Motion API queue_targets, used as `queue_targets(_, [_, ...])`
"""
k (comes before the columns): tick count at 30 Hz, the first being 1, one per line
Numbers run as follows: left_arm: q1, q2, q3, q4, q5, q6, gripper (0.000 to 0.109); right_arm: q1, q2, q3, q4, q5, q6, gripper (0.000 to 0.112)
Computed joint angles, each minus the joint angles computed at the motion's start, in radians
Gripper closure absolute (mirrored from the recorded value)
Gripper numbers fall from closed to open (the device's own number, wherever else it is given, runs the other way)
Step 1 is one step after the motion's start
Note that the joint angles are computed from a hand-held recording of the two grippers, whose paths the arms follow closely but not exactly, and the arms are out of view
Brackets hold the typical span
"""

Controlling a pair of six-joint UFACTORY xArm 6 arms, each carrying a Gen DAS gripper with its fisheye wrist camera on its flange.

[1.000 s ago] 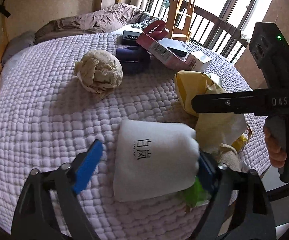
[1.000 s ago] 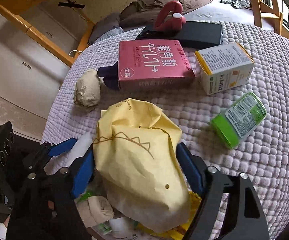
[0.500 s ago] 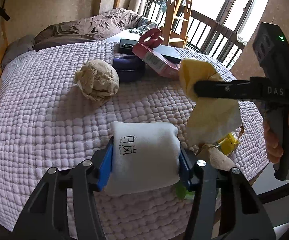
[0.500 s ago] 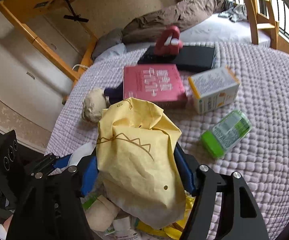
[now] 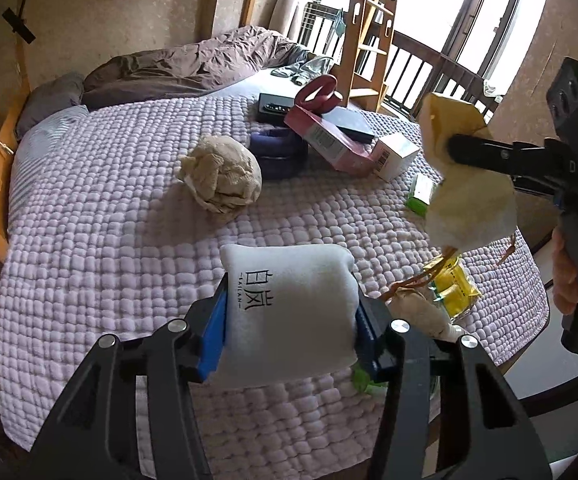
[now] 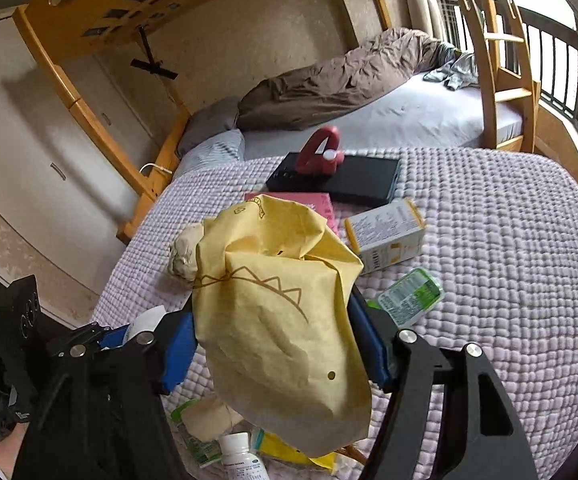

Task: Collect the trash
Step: 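Carry the white cloth pouch and yellow paper bag over the white bin with both grippers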

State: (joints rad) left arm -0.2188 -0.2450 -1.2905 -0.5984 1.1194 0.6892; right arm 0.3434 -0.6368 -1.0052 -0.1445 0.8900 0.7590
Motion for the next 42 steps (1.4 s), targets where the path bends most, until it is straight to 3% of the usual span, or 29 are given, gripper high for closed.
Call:
queue_targets(20, [0.028, -0.069, 0.009, -0.013, 0.032, 0.028, 0.054, 0.132, -0.19, 0.027, -0.231, 0.134, 0.214, 0.046])
queue_targets(42, [0.033, -0.244, 0.133, -0.013, 0.101, 0.055, 0.054, 0.63, -0.316, 0.084, -0.421, 0.425, 0.6, 0.046])
